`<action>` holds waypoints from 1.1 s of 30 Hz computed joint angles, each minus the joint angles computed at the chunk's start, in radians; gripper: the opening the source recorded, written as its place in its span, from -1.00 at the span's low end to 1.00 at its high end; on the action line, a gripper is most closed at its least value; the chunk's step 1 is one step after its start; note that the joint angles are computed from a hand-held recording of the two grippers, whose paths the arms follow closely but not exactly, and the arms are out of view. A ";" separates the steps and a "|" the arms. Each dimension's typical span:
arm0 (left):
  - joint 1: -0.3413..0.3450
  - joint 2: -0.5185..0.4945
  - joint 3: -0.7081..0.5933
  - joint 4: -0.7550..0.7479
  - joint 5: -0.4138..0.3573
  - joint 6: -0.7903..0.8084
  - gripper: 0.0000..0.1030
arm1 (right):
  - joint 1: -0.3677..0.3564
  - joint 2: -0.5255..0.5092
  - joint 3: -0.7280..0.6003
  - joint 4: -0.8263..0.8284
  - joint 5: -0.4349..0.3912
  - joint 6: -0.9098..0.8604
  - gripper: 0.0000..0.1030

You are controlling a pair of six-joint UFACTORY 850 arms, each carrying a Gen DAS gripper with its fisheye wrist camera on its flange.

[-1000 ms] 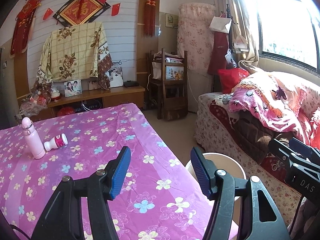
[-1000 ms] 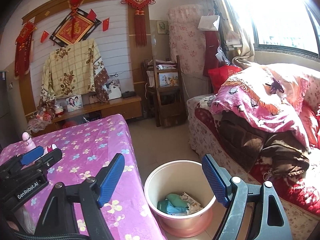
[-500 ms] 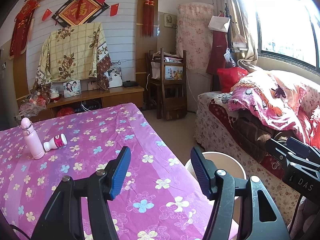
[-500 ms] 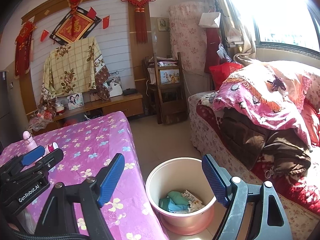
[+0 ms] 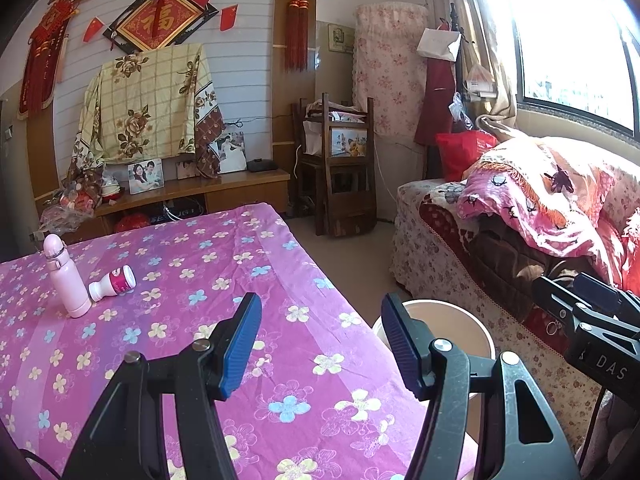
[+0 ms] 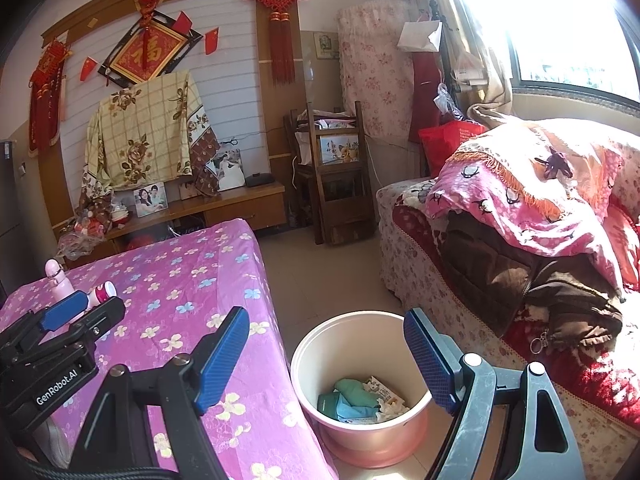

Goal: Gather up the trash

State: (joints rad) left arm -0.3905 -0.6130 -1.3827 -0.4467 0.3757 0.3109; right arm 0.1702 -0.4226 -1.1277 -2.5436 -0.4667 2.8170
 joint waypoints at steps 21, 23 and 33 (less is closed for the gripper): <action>0.009 -0.002 0.017 0.028 0.010 -0.024 0.22 | -0.005 -0.008 -0.001 -0.006 0.016 0.006 0.60; 0.009 -0.004 0.017 0.027 0.009 -0.019 0.22 | -0.006 -0.009 0.000 -0.008 0.017 0.010 0.60; 0.009 -0.007 0.009 0.038 -0.010 -0.020 0.23 | -0.011 -0.013 0.000 -0.009 0.024 0.012 0.60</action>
